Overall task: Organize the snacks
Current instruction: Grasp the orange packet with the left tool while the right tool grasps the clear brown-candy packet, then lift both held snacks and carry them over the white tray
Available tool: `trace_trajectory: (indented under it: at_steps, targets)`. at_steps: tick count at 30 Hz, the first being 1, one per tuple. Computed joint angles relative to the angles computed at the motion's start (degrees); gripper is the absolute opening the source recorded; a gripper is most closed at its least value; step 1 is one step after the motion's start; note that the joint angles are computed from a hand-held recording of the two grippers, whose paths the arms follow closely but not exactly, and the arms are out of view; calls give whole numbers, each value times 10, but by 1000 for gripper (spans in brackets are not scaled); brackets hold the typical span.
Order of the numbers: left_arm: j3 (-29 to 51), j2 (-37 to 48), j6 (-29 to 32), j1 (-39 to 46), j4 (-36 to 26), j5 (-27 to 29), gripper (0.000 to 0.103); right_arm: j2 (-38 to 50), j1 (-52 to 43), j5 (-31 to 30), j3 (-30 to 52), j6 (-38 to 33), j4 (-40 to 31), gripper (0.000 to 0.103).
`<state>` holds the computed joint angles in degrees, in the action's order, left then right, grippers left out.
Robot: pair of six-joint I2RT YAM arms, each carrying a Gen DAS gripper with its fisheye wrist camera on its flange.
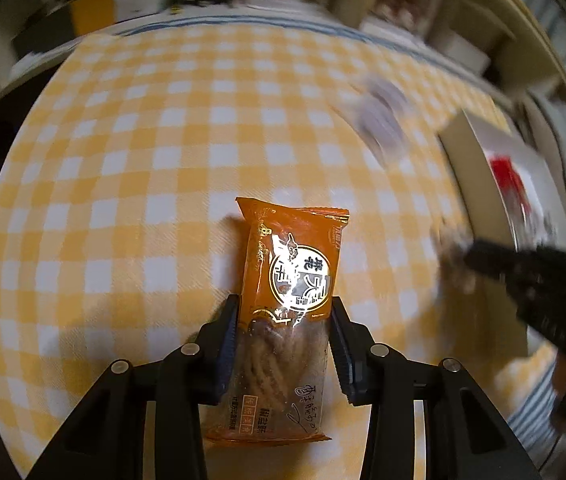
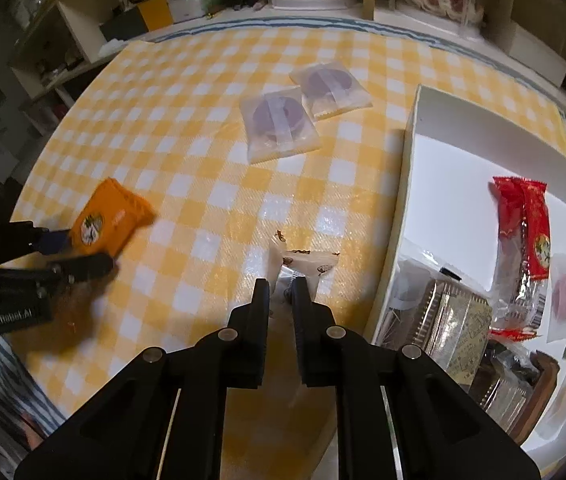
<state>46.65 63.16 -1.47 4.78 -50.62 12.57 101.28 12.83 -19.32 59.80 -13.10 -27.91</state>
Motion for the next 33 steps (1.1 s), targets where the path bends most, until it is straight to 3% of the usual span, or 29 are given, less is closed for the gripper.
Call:
trace_trajectory:
  at_steps: [3, 7, 9, 11, 20, 27, 33]
  targets:
    - [-10, -12, -31, 25, 14, 9, 41, 0, 7, 11, -2, 0, 12, 14]
    - [-9, -18, -38, 45, 14, 16, 41, 5, 24, 39, -7, -5, 23, 39]
    - [-8, -16, -35, 56, 12, 25, 41, 11, 32, 40, -11, -13, 28, 38]
    - [-6, -15, -31, 64, 11, 30, 41, 15, 37, 33, -11, -14, 30, 27]
    - [-3, -11, -26, 68, 3, 32, 44, -4, 48, -21, -29, -10, 46, 26]
    - [12, -3, -11, 39, -21, 1, 52, 5, 47, -35, -30, 2, 51, 26]
    - [12, -2, -12, -5, -17, -41, 49, 0, 31, -51, -30, 2, 45, 26]
